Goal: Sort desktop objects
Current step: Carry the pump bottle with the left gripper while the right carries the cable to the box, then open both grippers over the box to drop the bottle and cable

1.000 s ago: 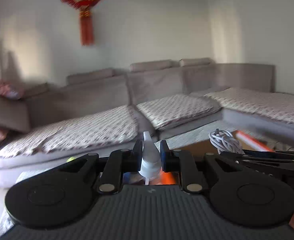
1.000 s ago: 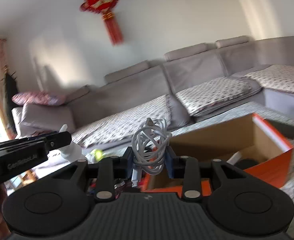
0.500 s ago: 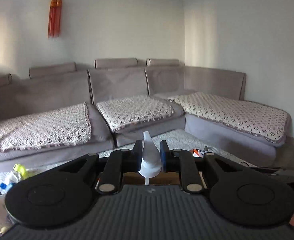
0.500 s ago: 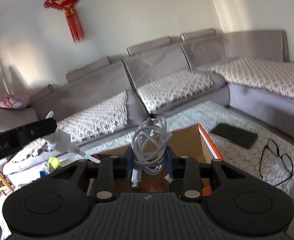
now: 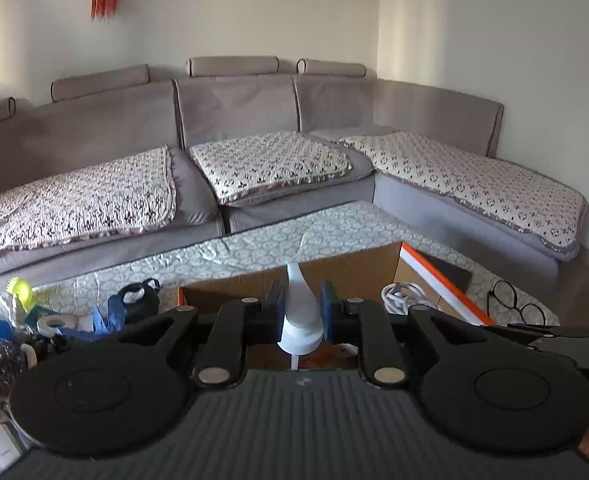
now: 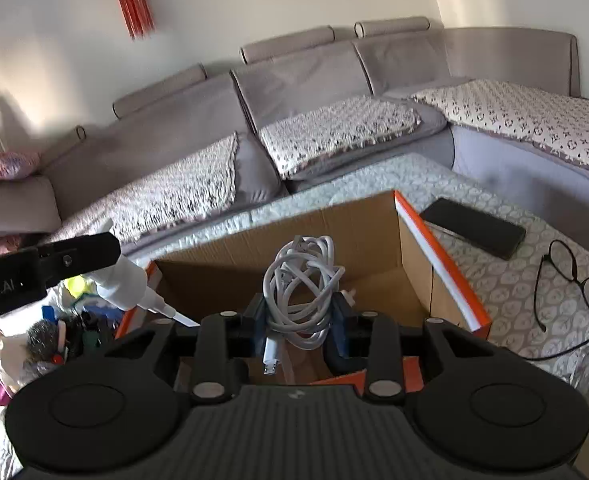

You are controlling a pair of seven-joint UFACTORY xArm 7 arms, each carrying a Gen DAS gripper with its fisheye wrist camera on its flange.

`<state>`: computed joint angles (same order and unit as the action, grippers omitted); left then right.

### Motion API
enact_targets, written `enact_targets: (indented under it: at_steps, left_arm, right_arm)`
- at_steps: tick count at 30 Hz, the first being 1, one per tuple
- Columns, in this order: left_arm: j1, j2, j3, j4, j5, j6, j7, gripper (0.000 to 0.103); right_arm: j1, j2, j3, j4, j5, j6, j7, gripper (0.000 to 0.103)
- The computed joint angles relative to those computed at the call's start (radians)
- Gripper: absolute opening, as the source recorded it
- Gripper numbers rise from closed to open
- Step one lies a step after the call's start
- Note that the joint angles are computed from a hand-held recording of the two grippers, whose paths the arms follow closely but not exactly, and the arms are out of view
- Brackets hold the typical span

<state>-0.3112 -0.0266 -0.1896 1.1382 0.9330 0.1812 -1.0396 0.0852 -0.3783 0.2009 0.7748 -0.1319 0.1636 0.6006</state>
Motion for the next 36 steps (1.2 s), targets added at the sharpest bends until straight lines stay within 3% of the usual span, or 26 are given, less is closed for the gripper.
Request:
enact_targets:
  at_steps: [6,19,20,21,22,24,27,29,31,36]
  left_arm:
    - [-0.024,0.012,-0.005,0.008,-0.106,0.062,0.091,0.019]
    - [-0.052,0.018,-0.001,0.011,-0.213,0.134,0.183,0.02]
    - [-0.051,0.018,0.0,0.011,-0.187,0.132,0.156,0.023]
    - [-0.05,0.015,-0.001,0.01,-0.151,0.133,0.12,0.038]
    - [-0.048,0.009,0.0,0.005,-0.124,0.126,0.094,0.051]
    - [-0.035,-0.011,-0.005,-0.002,0.019,0.13,-0.051,0.077]
    - [-0.014,-0.039,-0.01,-0.02,0.083,0.1,-0.132,0.096]
    - [0.002,-0.054,-0.021,-0.025,0.116,0.089,-0.176,0.103]
    - [0.015,-0.062,-0.036,-0.02,0.17,0.088,-0.228,0.103]
    - [0.043,-0.094,-0.052,-0.034,0.222,0.052,-0.26,0.103]
  right_arm:
    - [0.015,0.022,0.002,0.028,-0.002,0.065,0.004,0.032]
    - [0.014,0.038,0.017,0.057,-0.058,0.14,0.068,0.036]
    - [0.007,0.037,0.024,0.058,-0.069,0.141,0.083,0.036]
    - [0.002,0.034,0.029,0.058,-0.08,0.142,0.097,0.04]
    - [-0.003,0.032,0.032,0.057,-0.09,0.137,0.111,0.054]
    - [-0.044,0.021,0.067,0.055,-0.145,0.134,0.174,0.062]
    - [-0.068,0.011,0.083,0.053,-0.19,0.128,0.227,0.078]
    - [-0.085,0.003,0.096,0.049,-0.224,0.117,0.259,0.092]
    - [-0.085,-0.003,0.097,0.046,-0.236,0.105,0.275,0.101]
    - [-0.077,-0.01,0.1,0.057,-0.248,0.114,0.284,0.103]
